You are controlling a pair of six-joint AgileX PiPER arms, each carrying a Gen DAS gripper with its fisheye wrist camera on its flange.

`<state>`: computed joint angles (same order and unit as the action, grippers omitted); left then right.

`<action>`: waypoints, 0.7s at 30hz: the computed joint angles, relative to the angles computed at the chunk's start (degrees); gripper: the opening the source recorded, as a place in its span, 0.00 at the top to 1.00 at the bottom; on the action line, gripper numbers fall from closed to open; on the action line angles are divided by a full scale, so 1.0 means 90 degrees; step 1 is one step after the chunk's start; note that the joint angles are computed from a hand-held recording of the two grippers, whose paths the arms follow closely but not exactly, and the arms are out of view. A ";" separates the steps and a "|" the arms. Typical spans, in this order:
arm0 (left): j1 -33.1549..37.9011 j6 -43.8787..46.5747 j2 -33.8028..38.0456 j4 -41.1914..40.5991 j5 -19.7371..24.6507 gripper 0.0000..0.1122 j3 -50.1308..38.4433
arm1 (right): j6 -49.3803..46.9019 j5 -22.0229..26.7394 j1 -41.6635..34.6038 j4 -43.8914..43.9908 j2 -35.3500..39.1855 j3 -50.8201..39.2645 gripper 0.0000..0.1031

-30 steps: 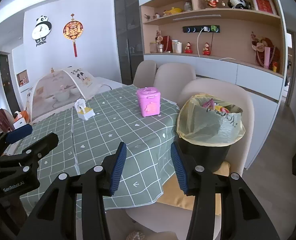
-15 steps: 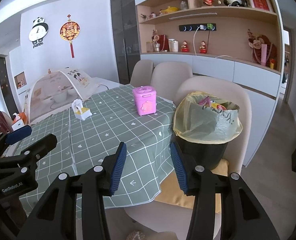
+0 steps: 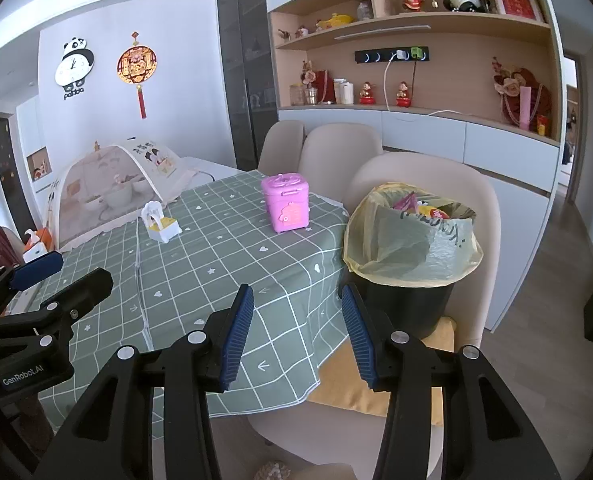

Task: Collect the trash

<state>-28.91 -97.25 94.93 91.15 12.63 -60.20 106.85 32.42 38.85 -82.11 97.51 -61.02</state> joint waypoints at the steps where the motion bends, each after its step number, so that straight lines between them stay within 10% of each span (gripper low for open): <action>1: -0.0008 0.0001 0.0008 0.0000 -0.0001 0.24 -0.0008 | 0.0004 0.0015 0.0012 0.0010 -0.0004 0.0000 0.57; 21: -0.0012 0.0090 -0.0001 -0.0107 -0.0003 0.24 -0.0010 | 0.0021 0.0070 0.0043 0.0022 -0.0040 0.0029 0.57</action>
